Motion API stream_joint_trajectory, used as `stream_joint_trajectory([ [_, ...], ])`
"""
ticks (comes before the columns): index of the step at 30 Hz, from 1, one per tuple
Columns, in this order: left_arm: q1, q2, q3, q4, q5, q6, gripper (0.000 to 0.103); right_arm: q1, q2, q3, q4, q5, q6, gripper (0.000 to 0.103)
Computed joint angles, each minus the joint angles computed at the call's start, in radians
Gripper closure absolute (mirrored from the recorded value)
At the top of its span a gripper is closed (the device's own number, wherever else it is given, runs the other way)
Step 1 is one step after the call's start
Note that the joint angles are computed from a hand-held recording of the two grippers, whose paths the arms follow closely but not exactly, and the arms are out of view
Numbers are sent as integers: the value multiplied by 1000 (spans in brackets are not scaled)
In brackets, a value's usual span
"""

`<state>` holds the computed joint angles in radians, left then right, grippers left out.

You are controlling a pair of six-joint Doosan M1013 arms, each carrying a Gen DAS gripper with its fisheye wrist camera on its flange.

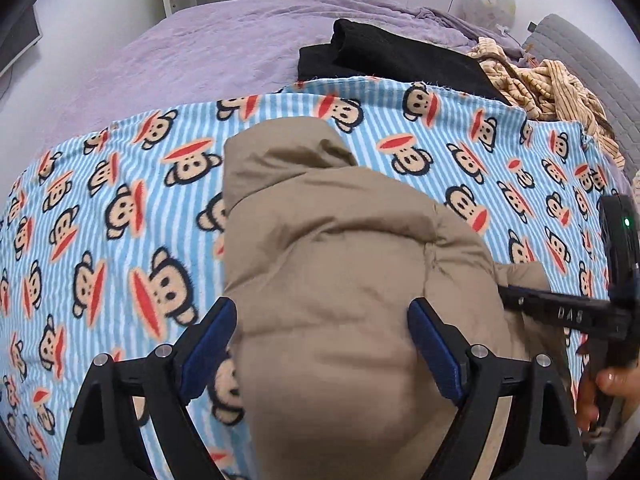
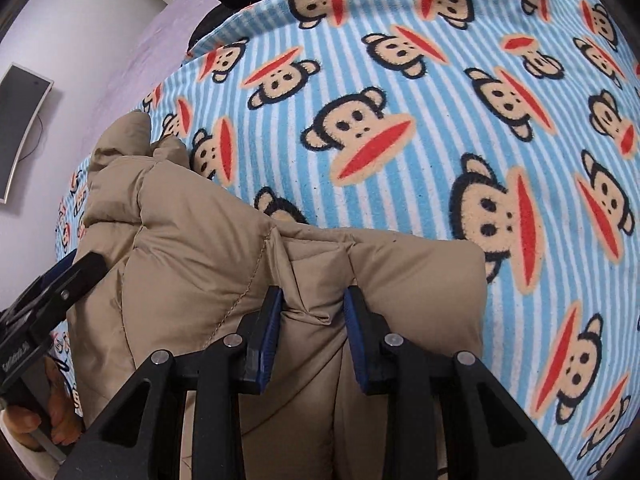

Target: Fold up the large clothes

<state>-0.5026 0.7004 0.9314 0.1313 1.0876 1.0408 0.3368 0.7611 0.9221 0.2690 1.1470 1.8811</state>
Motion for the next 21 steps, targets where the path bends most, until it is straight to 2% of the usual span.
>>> stream_joint_trajectory([
  [5,-9,-106,160,-35,-17,-18,15,3,-30,13,-13,11,-3,67],
  [9,-22,-145,234,-78,-11,-38,15,13,-76,43,1,19,-34,67],
  [17,-34,-151,262,-85,-5,-80,15,61,-179,145,-12,57,-78,67],
  [21,-34,-148,249,-83,11,-67,15,68,-191,185,-4,96,-45,67],
])
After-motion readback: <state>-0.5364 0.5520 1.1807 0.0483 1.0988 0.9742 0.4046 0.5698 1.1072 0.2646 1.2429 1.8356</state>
